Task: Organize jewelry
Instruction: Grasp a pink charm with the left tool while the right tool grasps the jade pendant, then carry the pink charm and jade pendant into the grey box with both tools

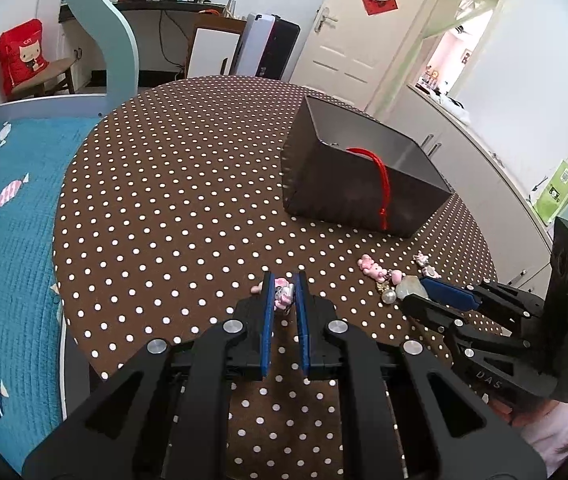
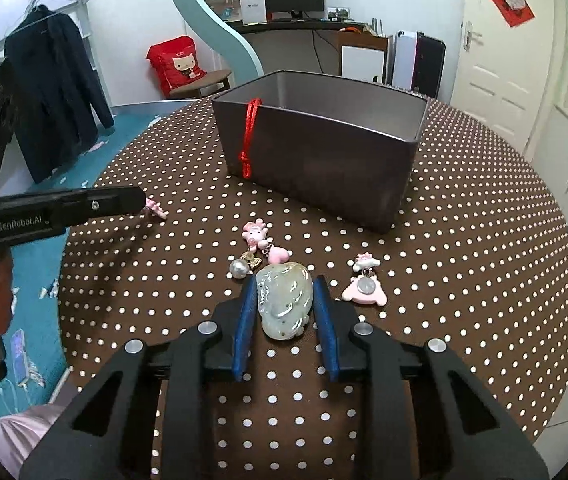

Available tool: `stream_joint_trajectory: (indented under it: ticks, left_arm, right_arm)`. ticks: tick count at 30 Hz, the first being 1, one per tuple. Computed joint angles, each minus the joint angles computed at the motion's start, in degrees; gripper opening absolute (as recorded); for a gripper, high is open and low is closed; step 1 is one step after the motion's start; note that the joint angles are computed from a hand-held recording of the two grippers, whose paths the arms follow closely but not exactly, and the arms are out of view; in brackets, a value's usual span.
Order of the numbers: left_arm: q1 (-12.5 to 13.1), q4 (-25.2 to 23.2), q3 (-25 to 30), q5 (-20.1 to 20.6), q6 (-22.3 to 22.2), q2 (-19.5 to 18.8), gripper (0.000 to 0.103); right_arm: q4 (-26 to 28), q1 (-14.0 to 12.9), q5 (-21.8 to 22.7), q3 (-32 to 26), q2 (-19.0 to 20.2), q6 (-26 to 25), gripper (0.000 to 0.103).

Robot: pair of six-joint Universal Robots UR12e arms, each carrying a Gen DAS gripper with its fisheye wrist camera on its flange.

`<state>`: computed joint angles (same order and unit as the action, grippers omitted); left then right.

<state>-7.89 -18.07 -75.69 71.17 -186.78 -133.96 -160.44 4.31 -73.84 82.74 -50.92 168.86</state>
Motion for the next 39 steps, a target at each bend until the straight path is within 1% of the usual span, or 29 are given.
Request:
stream_joint_trajectory:
  ticks: [4,5,6,7,9,10,12,13,14,16,19,20,21,22,23,24,26,30,32,35,39]
  left_arm:
    - [-0.09,0.70,0.50,-0.04,0.11,-0.23,0.010]
    - [-0.08,0.61,0.76,-0.28,0.04,-0.33,0.010]
    - [-0.12,0.67,0.96,-0.32,0.09,-0.39,0.010]
    - [-0.17,0.94,1.21,-0.27,0.21,-0.45,0.010]
    - [-0.07,1.68,1.48,-0.80,0.05,-0.54,0.010]
    - [-0.01,2.04,1.70,-1.35,-0.12,-0.61,0.010]
    - [-0.06,2.77,1.95,-1.39,-0.05,-0.67,0.010]
    - [-0.15,3.03,1.99,-1.11,0.13,-0.64,0.010]
    - [-0.18,3.16,1.99,-1.00,0.16,-0.61,0.010]
    - [-0.11,3.15,1.91,-1.47,-0.08,-0.57,0.010]
    - [-0.22,2.43,1.94,-1.03,0.09,-0.57,0.010]
    - [-0.21,2.34,1.90,-1.11,0.11,-0.56,0.010]
    - [-0.20,2.33,1.84,-1.27,0.09,-0.54,0.010]
    - [-0.20,2.39,1.78,-1.27,0.09,-0.52,0.010]
    - [-0.19,2.48,1.70,-1.26,0.11,-0.49,0.010]
    - [-0.18,2.52,1.70,-1.31,0.14,-0.47,0.010]
    - [-0.19,2.65,1.70,-1.36,0.23,-0.46,0.010]
    - [-0.25,2.75,1.91,-1.76,0.18,-0.54,0.010]
    - [-0.30,2.86,1.82,-2.24,0.18,-0.42,0.010]
    - [-0.34,3.90,1.77,-2.71,0.23,-0.24,0.010]
    - [-0.17,5.28,1.97,-3.91,-0.29,-0.11,0.010]
  right_arm:
    - [-0.28,-0.40,0.78,0.40,-0.68,0.85,0.027]
    - [-0.26,-0.64,1.23,0.29,-0.72,0.98,0.020]
    - [-0.45,-0.80,1.57,0.22,-0.77,1.38,0.007]
    - [-0.55,-1.16,2.63,0.10,-0.86,2.38,0.000]
    - [-0.74,-1.72,4.68,-0.04,-0.95,3.63,0.000]
    - [-1.18,-1.72,3.97,-0.09,-0.99,3.84,0.000]
    - [-0.13,-1.40,2.28,-0.54,-0.98,1.88,0.001]
    - [-0.26,-1.05,0.35,-0.54,-0.98,1.80,0.008]
    - [0.52,-0.92,-0.13,-0.72,-0.96,1.83,0.026]
    - [0.78,-0.77,0.50,-0.75,-0.81,1.49,0.051]
    - [1.68,-0.07,0.00,-1.05,-0.44,-0.36,0.052]
    - [2.18,0.13,-0.14,-1.32,-0.22,-0.95,0.048]
    - [2.78,0.44,-0.63,-1.56,-0.04,-1.36,0.044]
    - [4.14,0.81,-1.82,-2.02,0.27,-2.09,0.033]
    - [3.85,1.12,-3.54,-2.09,0.49,-2.77,0.027]
    - [3.26,1.40,-4.22,-1.88,0.43,-4.25,0.027]
    - [4.04,1.54,-4.10,-1.80,0.21,-5.30,0.026]
    - [5.05,0.90,-2.24,-1.96,0.28,-4.01,0.026]
    - [6.06,0.84,-2.62,-2.23,0.12,-3.29,0.026]
    - [4.82,0.55,-1.59,-1.79,-0.42,-3.16,0.026]
    - [3.04,0.33,-1.80,-1.35,-1.05,-2.79,0.026]
